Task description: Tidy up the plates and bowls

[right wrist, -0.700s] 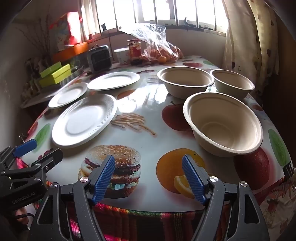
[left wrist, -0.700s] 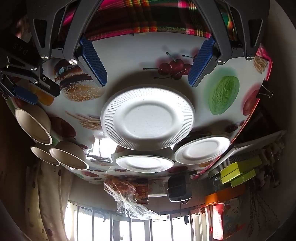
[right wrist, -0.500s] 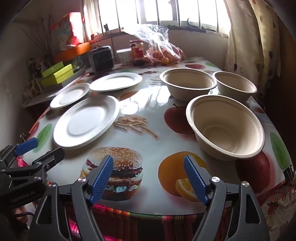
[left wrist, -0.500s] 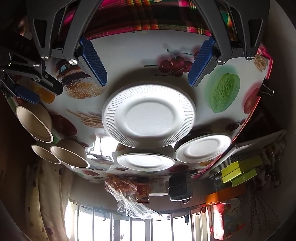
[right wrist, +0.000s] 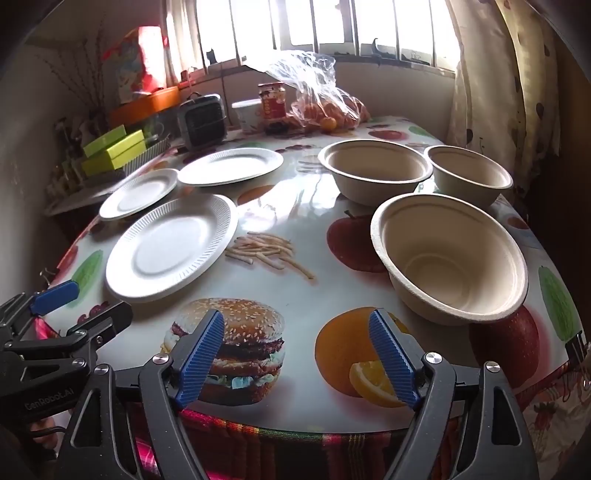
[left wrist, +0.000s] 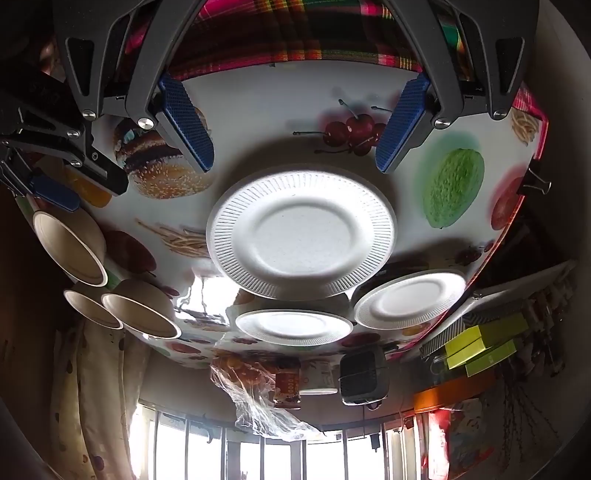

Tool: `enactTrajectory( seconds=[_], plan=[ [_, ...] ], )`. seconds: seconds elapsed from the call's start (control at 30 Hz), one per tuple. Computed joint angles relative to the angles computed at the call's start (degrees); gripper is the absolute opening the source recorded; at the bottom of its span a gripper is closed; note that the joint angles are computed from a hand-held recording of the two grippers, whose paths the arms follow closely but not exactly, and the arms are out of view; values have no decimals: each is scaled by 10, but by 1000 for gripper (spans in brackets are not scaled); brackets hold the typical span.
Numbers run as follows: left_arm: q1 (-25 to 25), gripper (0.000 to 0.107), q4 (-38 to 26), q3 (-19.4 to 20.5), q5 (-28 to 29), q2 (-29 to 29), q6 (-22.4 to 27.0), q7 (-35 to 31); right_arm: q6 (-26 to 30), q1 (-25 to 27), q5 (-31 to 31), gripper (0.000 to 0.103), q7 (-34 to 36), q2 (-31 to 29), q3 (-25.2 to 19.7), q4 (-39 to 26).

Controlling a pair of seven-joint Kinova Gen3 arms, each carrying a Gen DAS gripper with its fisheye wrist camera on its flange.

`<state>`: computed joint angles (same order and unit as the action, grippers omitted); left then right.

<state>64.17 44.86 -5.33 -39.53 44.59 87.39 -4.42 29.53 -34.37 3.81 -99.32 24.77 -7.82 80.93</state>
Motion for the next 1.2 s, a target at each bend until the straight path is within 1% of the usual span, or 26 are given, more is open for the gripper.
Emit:
enactTrajectory(
  seconds=[0.2, 1.2],
  plan=[
    [-1, 90, 7, 1, -1, -4, -7, 4, -1, -1, 1, 82, -1, 1, 1, 1],
    [-2, 90, 13, 3, -2, -6, -9, 9, 0, -3, 3, 82, -5, 1, 2, 0]
  ],
)
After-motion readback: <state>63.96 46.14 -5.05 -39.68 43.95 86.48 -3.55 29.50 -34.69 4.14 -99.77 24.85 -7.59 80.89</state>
